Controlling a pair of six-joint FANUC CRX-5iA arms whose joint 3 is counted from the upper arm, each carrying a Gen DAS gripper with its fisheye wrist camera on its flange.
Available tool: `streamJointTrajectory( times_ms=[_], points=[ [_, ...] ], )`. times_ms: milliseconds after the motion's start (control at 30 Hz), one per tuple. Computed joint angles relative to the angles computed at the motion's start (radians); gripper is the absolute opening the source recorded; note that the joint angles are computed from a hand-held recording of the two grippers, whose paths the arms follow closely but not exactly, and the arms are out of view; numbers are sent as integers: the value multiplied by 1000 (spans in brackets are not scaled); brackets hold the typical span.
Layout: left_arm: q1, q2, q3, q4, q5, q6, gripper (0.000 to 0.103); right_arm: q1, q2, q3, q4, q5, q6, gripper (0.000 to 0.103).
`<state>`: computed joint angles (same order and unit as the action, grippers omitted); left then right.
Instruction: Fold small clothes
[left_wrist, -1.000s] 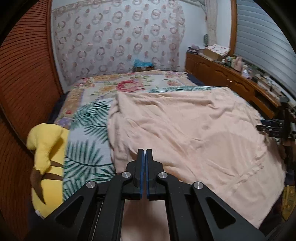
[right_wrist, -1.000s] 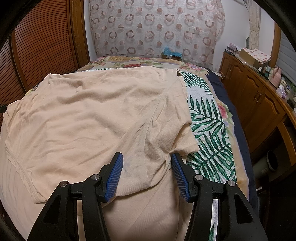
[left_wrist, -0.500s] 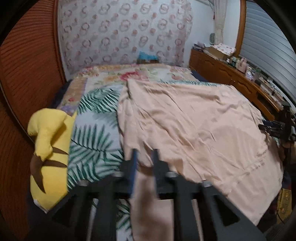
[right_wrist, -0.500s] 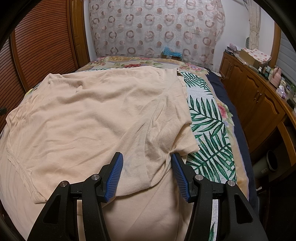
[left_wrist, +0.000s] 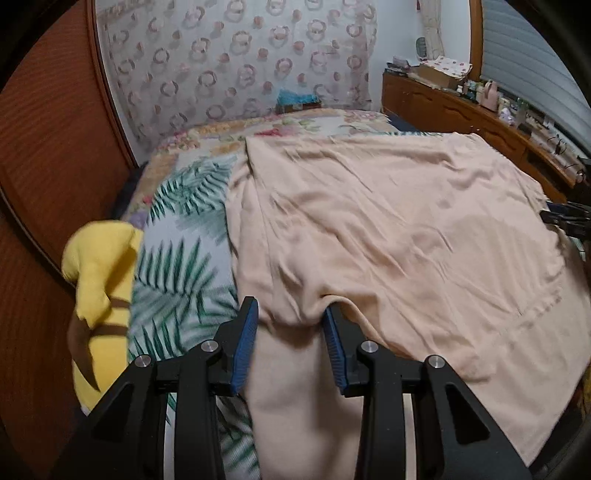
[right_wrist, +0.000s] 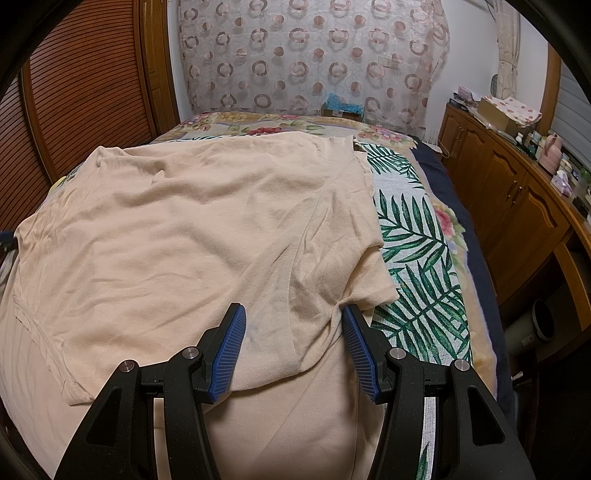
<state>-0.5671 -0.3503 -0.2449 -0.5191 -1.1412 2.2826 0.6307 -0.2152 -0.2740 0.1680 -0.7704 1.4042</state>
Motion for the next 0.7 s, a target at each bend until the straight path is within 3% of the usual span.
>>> streamJointTrajectory(
  times_ms=[100, 200, 267, 300, 333, 400, 567, 700],
  points=[
    [-40, 29, 44, -67, -34, -6, 37, 1, -1, -2, 4, 2, -3, 57],
    [-34, 32, 41, -57, -12, -49, 34, -1, -1, 0, 3, 0, 2, 57],
    [-8, 29, 30, -20, 14, -95, 9, -2, -5, 1, -3, 1, 2, 57],
    [2, 29, 28, -5, 19, -104, 6, -6, -9, 6, -23, 1, 18, 56],
    [7, 28, 24, 3, 24, -102, 5, -12, -14, 13, -59, 2, 42, 53],
    [20, 17, 12, 19, 40, -98, 4, -28, -14, 42, -138, -20, 101, 36],
    [12, 11, 17, 7, 40, -62, 4, -14, 7, 64, -138, -56, 135, 9],
    [-2, -4, 21, -20, 47, -16, 3, -33, 17, 84, -164, -64, 151, 2]
  ],
)
